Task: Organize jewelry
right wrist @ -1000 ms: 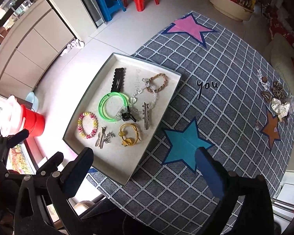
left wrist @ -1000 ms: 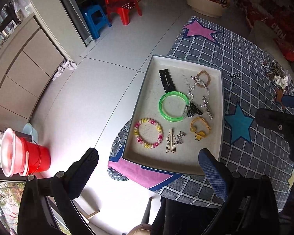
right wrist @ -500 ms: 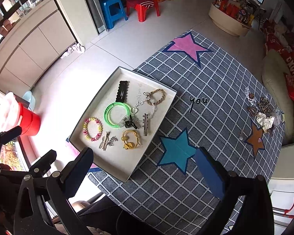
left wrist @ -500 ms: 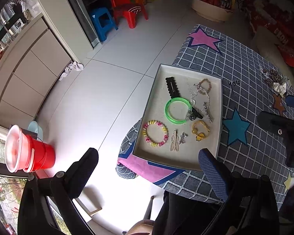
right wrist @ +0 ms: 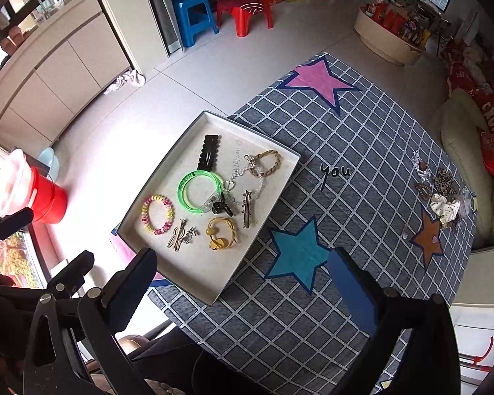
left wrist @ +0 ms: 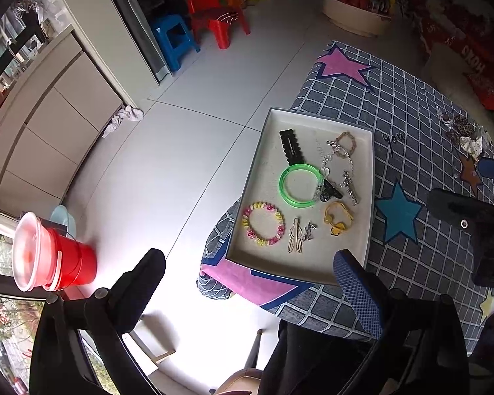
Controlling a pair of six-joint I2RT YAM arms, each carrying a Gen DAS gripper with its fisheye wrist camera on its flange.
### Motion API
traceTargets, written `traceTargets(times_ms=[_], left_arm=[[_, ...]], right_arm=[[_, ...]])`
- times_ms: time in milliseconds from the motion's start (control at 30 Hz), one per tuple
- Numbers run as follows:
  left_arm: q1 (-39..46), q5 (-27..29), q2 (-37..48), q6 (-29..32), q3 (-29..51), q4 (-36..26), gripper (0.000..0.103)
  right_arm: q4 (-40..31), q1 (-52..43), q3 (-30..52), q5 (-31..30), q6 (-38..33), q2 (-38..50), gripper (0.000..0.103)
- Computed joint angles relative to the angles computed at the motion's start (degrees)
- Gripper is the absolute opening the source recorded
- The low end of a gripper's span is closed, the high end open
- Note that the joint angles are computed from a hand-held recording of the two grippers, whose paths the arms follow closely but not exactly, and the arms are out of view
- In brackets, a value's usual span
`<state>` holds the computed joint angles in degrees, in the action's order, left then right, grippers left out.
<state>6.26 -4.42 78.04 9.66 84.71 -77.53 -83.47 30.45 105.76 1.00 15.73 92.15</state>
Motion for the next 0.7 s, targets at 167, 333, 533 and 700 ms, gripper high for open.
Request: traceTargets(times_ms=[167, 333, 533, 700], left_arm=[[0.07, -0.06, 0.01, 0.05, -0.03, -0.16, 0.103], [0.29, 0.03, -0.19, 0.24, -0.23, -0.15, 0.103], [0.24, 0.00, -0.38, 0.14, -0.38, -0.13, 0.103], [0.29, 0.01, -0.48, 0.24, -0.44, -0.15, 0.103]], right_arm=[[-0.04, 0.03, -0.08, -0.07, -0.01, -0.01, 0.103], [0.29, 0.49, -0.88, -0.13, 0.09, -0.42, 0.103], [0.45, 0.45, -0.97, -0.05, 0.12, -0.37, 0.103], [0.44, 0.51, -0.93, -0.06, 0.22, -0.35, 0.103]])
